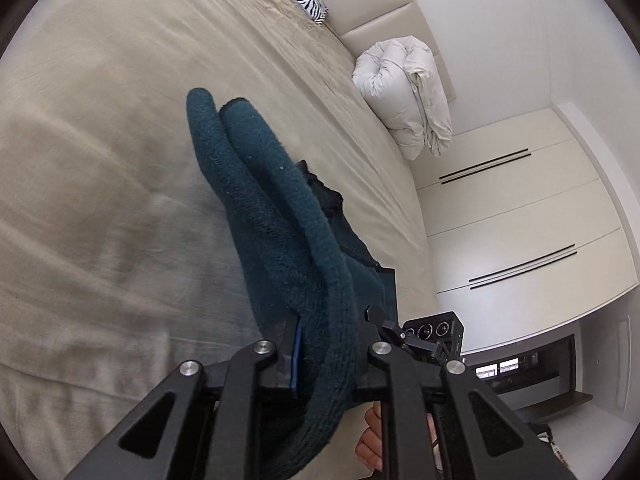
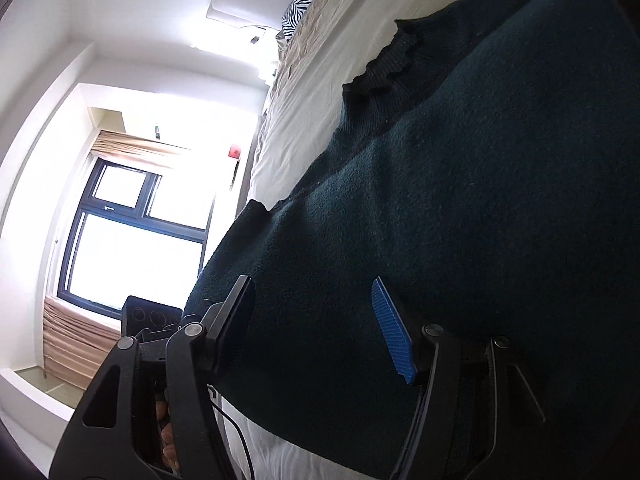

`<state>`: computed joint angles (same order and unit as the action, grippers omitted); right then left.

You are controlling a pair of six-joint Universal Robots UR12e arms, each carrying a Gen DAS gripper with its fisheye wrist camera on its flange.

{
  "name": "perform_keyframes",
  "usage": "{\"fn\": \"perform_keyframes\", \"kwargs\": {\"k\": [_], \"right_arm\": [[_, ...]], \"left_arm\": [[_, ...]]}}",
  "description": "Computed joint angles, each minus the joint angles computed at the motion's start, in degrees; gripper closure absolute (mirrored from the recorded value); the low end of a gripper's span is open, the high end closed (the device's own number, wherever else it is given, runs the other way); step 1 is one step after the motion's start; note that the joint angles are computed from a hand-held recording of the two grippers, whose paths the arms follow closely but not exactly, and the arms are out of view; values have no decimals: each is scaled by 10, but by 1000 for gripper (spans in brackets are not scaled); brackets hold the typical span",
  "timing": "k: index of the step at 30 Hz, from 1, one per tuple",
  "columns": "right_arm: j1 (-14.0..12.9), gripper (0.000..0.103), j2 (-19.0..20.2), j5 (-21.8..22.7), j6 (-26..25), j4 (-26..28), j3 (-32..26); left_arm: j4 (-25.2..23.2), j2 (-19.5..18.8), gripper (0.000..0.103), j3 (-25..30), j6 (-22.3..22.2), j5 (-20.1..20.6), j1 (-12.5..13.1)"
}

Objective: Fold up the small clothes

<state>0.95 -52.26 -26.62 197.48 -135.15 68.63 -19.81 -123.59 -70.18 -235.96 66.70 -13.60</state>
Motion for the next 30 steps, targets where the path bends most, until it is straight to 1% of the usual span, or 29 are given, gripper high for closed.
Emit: {"fn": "perform_keyframes", "kwargs": {"k": [4,6,8,11,12,13,14,15,16,17,19,21,22,23,25,28,29,30], "right_arm": [[-25,37,5,26,89,-89,10],[-38,31,13,40,150,-148,11],[-49,31,20,50,203,-199,9],[-62,31,28,54,242,-233,6],[-65,31,30,53,248,-232,4],[-68,31,31,54,251,-229,4],[-71,31,34,60,257,-229,3],[-73,31,34,65,252,-218,3],[-75,31,31,67,231,-194,4],[-77,31,32,72,220,-185,2],[-78,31,31,75,195,-160,-1],[-77,31,26,66,161,-120,-3],[-74,31,25,57,139,-96,-9],[-73,31,18,46,97,-55,-9],[-70,31,6,10,3,48,-22],[-63,33,-5,-45,-78,140,-39],[-60,34,-7,-68,-106,169,-47],[-54,38,-9,-91,-126,188,-56]], "left_arm": [[-68,-41,86,89,57,-1,-21],[-108,-70,86,143,81,0,-33],[-146,-107,86,202,98,-10,-44],[-196,-166,85,286,121,-46,-58],[-221,-181,82,307,123,-51,-61],[-245,-191,79,320,120,-53,-64],[-245,-194,77,320,115,-62,-65],[-221,-190,72,307,108,-65,-65],[-201,-184,61,294,107,-65,-65],[-187,-178,55,283,107,-69,-65],[-152,-158,38,253,105,-61,-63],[-107,-135,29,218,114,-48,-62],[-97,-124,29,202,120,-33,-61],[-91,-114,29,188,125,-22,-60],[-76,-100,29,163,120,-14,-57],[-65,-93,29,139,89,-16,-53],[-59,-90,29,130,78,-19,-53],[-48,-83,29,115,73,-21,-53]]}}
